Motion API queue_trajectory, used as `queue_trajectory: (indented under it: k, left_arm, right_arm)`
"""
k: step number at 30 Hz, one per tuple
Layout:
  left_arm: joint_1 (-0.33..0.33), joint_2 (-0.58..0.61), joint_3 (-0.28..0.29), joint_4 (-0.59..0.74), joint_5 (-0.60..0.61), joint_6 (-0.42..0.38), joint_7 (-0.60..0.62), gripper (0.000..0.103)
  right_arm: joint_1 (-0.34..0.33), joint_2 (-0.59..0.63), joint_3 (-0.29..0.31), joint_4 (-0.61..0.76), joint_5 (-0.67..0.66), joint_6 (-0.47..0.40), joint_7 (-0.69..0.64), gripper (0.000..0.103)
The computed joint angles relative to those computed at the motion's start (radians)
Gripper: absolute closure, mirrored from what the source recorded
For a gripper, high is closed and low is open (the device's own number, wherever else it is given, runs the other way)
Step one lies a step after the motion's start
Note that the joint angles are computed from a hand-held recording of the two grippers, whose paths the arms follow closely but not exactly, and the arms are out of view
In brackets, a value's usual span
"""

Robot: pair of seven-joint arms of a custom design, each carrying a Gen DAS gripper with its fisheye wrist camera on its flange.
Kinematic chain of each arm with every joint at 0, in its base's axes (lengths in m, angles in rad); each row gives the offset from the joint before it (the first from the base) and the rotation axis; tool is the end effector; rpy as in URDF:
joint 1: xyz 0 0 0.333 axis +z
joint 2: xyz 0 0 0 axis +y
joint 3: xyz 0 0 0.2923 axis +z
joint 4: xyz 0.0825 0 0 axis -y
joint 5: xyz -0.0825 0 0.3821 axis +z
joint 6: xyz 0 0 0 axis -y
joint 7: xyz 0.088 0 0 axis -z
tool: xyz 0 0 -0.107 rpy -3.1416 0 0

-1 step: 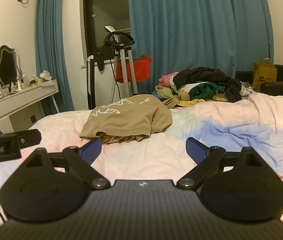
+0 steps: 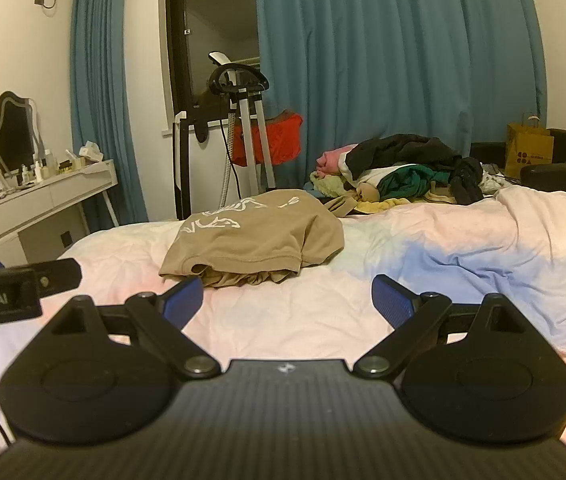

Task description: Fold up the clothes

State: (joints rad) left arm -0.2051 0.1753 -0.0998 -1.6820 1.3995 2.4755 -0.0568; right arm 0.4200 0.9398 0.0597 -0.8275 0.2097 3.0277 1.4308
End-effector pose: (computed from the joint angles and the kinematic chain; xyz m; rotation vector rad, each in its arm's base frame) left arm 0.6251 -0.1951 0.5395 -1.6705 1.0912 -0.7985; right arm 0.7323 0.3324 0.4944 -1.5906 1.0904 -0.6461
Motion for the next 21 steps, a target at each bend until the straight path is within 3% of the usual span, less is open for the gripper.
queue_trajectory:
  k: [21]
  left_arm:
    - [-0.011,0.003,-0.001,-0.002,0.013,-0.036,0.007,0.000]
  right_arm:
    - [-0.013,-0.007,0.023,-0.007,0.025,0.009,-0.021,0.010]
